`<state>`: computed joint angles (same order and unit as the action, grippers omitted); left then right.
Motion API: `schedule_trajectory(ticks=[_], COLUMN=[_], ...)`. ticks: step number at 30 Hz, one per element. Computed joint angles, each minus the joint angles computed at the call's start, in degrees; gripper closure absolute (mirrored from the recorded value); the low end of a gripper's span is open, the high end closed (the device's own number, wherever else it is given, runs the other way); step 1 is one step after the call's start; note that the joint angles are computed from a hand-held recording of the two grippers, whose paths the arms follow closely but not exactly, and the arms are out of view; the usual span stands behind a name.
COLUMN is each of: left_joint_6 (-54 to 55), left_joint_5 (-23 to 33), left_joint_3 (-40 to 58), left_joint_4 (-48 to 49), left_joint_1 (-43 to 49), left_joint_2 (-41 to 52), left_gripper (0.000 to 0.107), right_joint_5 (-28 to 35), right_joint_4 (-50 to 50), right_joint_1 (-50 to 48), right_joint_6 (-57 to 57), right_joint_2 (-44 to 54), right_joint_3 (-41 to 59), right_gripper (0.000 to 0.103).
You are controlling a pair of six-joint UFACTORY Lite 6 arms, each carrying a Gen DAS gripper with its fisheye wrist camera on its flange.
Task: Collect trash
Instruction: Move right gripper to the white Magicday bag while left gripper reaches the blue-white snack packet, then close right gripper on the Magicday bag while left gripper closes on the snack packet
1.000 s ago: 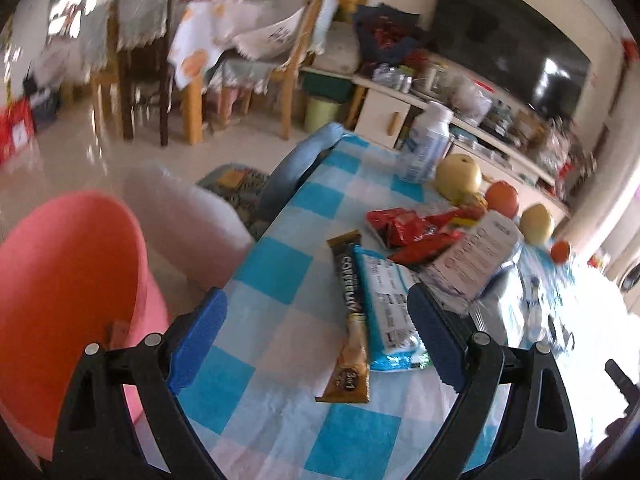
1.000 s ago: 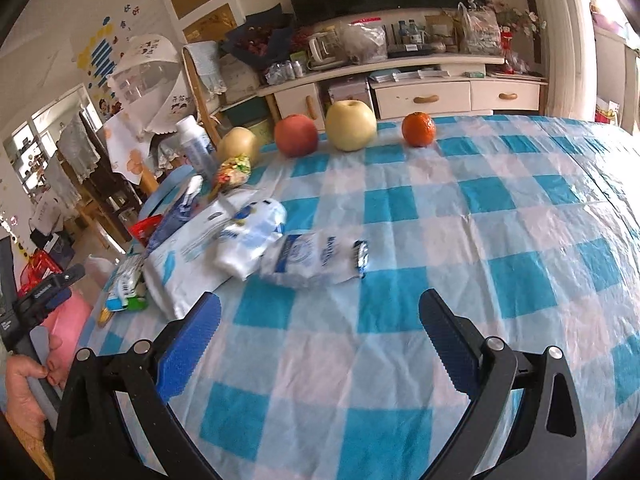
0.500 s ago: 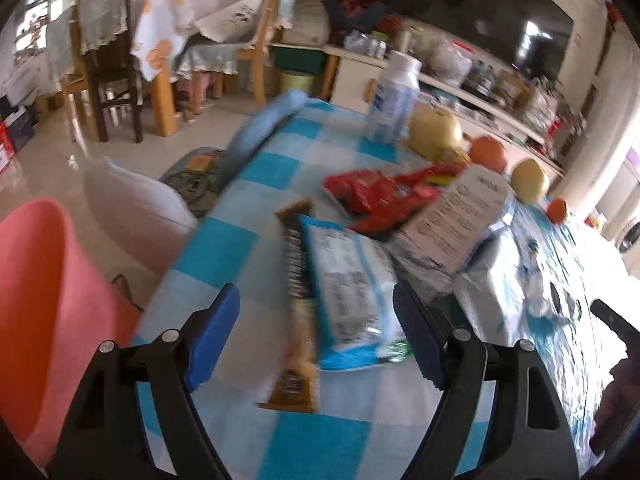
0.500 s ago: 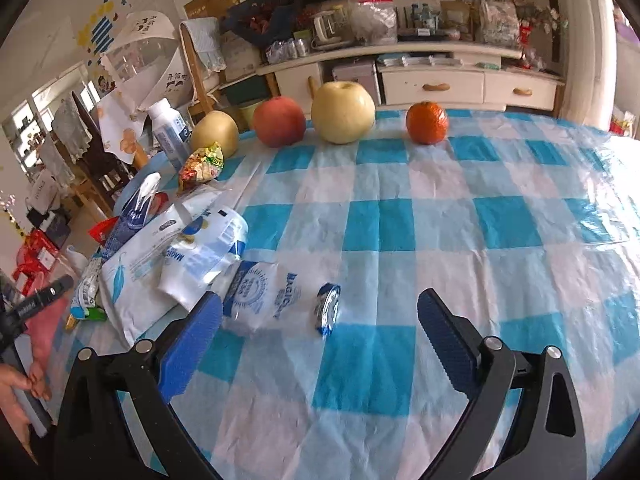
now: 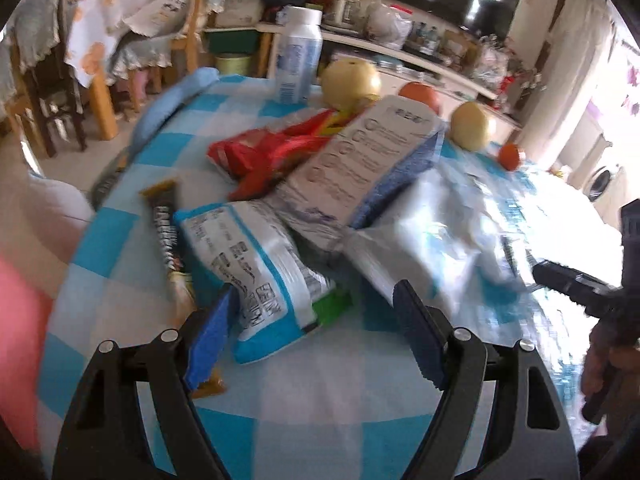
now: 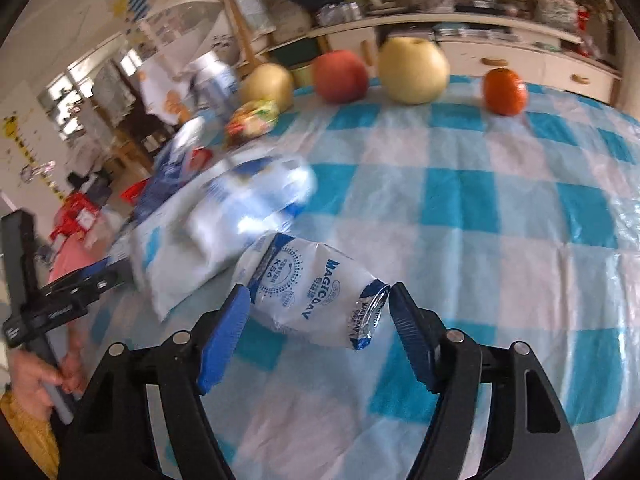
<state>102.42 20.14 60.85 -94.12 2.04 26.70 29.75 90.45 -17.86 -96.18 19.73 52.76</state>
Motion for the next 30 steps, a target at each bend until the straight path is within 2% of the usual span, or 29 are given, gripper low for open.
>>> schedule_trajectory(ticks=[3,6,9,11,14,17,21,23,27,30], left_joint_6=[4.4,7.31,15.51,20.33,20.06,22.21,24.13,27.66,27.33,28.85], left_joint_5=[-1.3,-4.05,-6.67,-7.74,-7.81,-7.93,-8.29,-9.95,-9.35,-8.81], left_joint_3=[-1.17,-0.99,-0.55,0.21,1.51,2.28,3.54,4.13,3.43,1.69], left_joint_4=[-4.33,-8.44,-17.79,-23.1,-25.09,-29.36,-32.51,-35.7,-33.81,-33.74], left_joint_1=[-0.99,-1.61,-2.55,-2.65,-2.41,-2.2,-2.38,-3.03,-3.12,-3.21], left_joint_2=[-0.76,-0.41,0.03,0.58,1.5,1.98,3.32,3.94,3.35,1.95], left_gripper=[0.028,0.028,0.027,0.027,0.027,0.027,0.03,0.045,0.052,0.058], right_joint_5=[2.88,-2.94,-8.28,-8.96,-8.52,-11.29,-12.26,-12.12,-7.4,-6.33], right_joint_4=[-1.71,2.79,10.12,12.97,13.73,18.78,14.46,10.72,0.8,-0.87], right_joint_1=[0.4,3.2,5.3,5.89,6.96,9.78,11.28,11.37,9.62,9.56], right_joint_6=[0.18,-5.1,-11.17,-13.7,-14.76,-21.0,-17.8,-14.69,-6.45,-5.95], right_joint_2=[-2.78,-6.45,-6.56,-5.77,-4.14,-2.34,1.02,1.75,1.32,0.09], right_joint_3=[-2.66,-5.89,-5.88,-5.13,-3.62,-2.19,0.88,1.51,1.26,0.11], right_gripper=[0.031,0.03,0.021,0.02,0.016,0.016,0.016,0.016,0.016,0.016])
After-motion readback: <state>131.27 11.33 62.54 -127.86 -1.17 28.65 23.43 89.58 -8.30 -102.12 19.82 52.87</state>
